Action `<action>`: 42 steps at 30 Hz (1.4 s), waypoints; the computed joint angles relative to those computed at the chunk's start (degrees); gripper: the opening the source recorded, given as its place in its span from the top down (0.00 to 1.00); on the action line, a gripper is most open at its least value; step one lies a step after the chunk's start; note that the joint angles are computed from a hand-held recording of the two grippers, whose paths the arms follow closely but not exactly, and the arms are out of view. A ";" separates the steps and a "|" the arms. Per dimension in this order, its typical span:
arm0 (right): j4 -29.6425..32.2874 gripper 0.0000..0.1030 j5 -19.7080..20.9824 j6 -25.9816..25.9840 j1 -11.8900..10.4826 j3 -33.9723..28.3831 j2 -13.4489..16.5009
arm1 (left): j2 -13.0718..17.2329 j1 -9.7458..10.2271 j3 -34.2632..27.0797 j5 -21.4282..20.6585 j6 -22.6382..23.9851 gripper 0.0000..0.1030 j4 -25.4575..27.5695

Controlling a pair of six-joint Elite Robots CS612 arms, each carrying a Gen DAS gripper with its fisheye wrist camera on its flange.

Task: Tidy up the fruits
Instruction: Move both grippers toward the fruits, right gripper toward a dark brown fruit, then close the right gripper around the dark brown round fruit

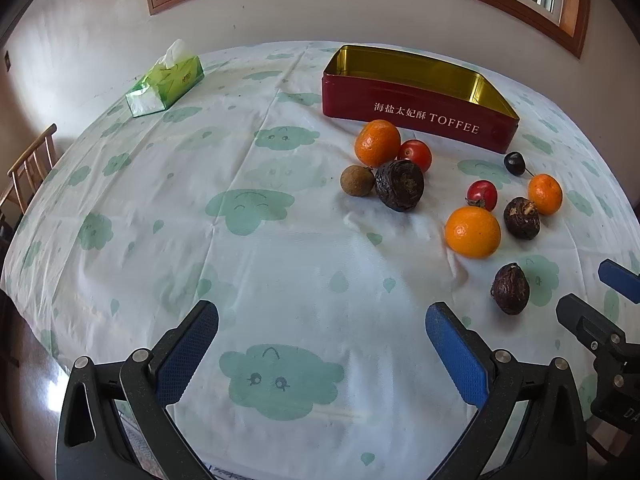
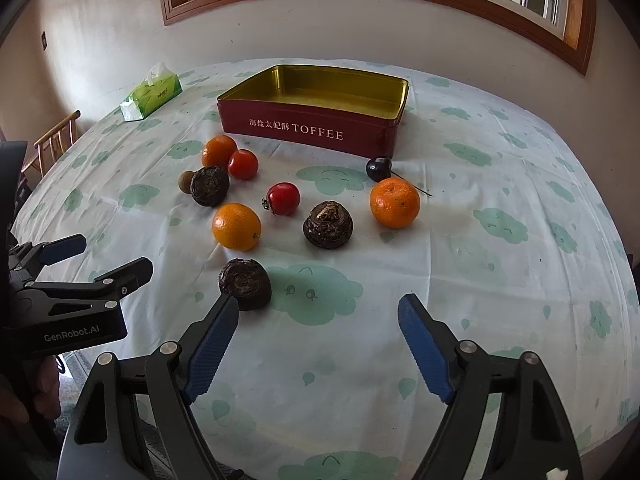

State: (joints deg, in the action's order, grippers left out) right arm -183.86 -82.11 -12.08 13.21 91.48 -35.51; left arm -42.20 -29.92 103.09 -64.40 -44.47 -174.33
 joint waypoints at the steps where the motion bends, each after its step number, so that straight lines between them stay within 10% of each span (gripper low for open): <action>1: 0.25 0.24 0.01 -0.19 0.03 -0.07 0.01 | 0.02 0.03 -0.03 -0.07 -0.02 0.00 0.02; 29: 9.46 0.36 3.91 -5.32 1.14 -5.53 2.38 | 0.46 1.22 0.12 0.05 -1.99 0.00 0.57; 42: 11.12 0.63 7.07 -6.78 1.06 -5.85 2.54 | 0.94 1.31 -0.71 -0.30 -1.46 0.01 1.80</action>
